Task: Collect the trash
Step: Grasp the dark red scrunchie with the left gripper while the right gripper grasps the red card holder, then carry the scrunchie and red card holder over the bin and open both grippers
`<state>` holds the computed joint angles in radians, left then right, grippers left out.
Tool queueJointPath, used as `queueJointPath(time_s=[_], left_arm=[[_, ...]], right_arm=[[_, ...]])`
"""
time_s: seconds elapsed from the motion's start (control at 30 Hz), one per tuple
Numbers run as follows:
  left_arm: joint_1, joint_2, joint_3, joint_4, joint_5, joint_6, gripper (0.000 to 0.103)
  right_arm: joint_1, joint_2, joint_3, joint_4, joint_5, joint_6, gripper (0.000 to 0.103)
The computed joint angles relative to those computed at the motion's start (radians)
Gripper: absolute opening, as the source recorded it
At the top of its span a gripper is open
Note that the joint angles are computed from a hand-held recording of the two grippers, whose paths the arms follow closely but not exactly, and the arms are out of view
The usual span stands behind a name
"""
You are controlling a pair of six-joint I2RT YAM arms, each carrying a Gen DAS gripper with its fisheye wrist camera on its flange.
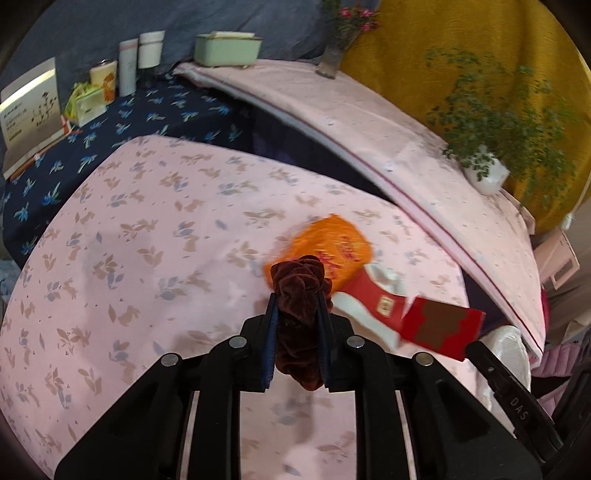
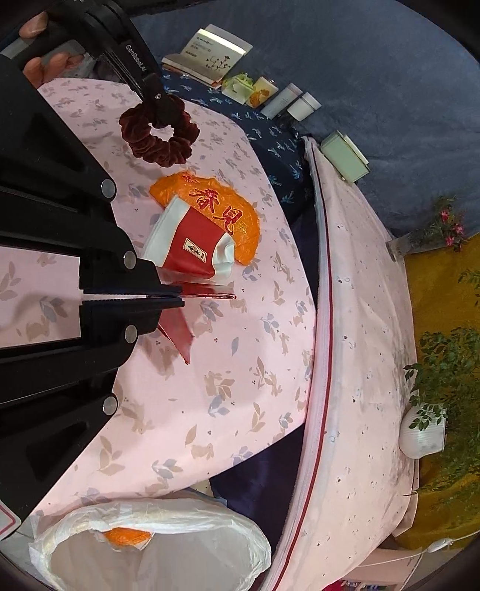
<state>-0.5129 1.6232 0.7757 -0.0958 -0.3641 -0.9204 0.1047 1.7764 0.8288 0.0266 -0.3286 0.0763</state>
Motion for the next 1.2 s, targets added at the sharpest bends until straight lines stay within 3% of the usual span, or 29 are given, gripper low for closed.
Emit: queueJointPath(time_s=[0.27, 0.57, 1.2], left_arm=[[-0.182, 0.053, 0.186, -0.101, -0.070, -0.009, 0.018], [-0.314, 0.219, 0.436, -0.168, -0.070, 0.021, 0.018], [-0.440, 0.708, 1.140, -0.392, 0.070, 0.135, 0.020]], right_arm=[[-0.124, -0.176, -0.099, -0.029, -0.073, -0.086, 0.001], [-0.330, -0.306, -0.149, -0.071, -0.152, -0.192, 0.001], [-0.787, -0.092, 0.031, -0.164, -0.282, -0.325, 0.001]])
